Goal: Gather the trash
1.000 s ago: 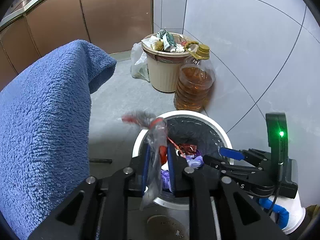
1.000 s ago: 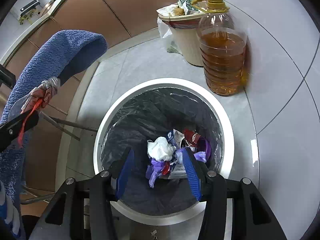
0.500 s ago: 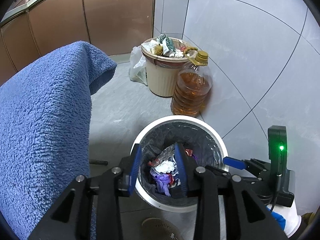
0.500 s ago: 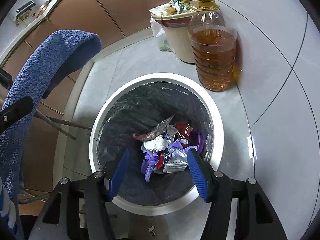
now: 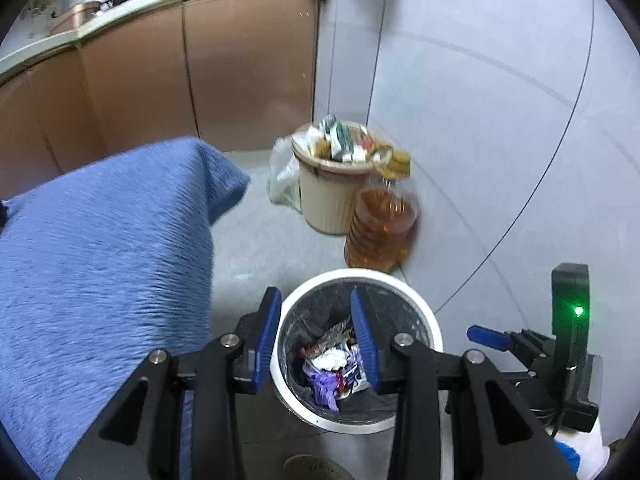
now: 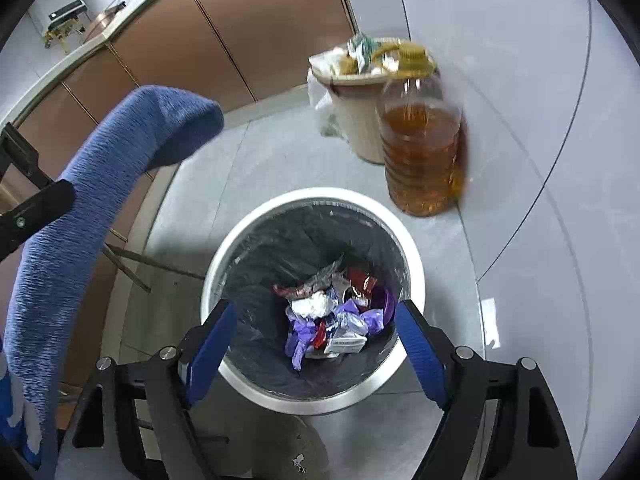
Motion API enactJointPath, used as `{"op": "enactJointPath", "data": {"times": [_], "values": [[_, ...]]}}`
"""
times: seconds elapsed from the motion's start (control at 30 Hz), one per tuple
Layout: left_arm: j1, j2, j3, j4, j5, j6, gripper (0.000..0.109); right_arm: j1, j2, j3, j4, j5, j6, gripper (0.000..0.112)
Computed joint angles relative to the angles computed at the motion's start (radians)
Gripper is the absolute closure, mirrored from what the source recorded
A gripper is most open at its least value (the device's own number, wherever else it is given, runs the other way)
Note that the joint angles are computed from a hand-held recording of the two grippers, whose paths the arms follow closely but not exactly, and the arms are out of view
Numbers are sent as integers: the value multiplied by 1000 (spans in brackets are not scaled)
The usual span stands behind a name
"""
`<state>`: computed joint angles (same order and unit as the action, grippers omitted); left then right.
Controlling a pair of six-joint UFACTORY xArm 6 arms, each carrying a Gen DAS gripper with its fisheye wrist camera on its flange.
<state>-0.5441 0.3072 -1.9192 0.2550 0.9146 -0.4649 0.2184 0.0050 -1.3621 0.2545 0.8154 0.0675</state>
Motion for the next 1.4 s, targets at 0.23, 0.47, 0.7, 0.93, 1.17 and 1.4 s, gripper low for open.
{"op": "enactJointPath", "data": {"times": [0.23,0.47,0.7,0.93,1.17,1.4], "values": [[-16,-189,136,160,30,-112,61,59,-62,-20,-63,-23,45,27],[-18,-403,297,335,104,-251,59,171,-79,-92,-153,-51,72,21],[-31,-604,446,505,206,-391,46,299,-99,-131,-282,-89,141,16],[-66,-775,562,667,292,-514,26,409,-133,-135,-435,-110,230,15],[-120,-876,619,749,371,-568,24,471,-163,-147,-562,-107,312,13],[-174,-933,646,799,432,-606,24,503,-193,-147,-654,-102,379,11]]}}
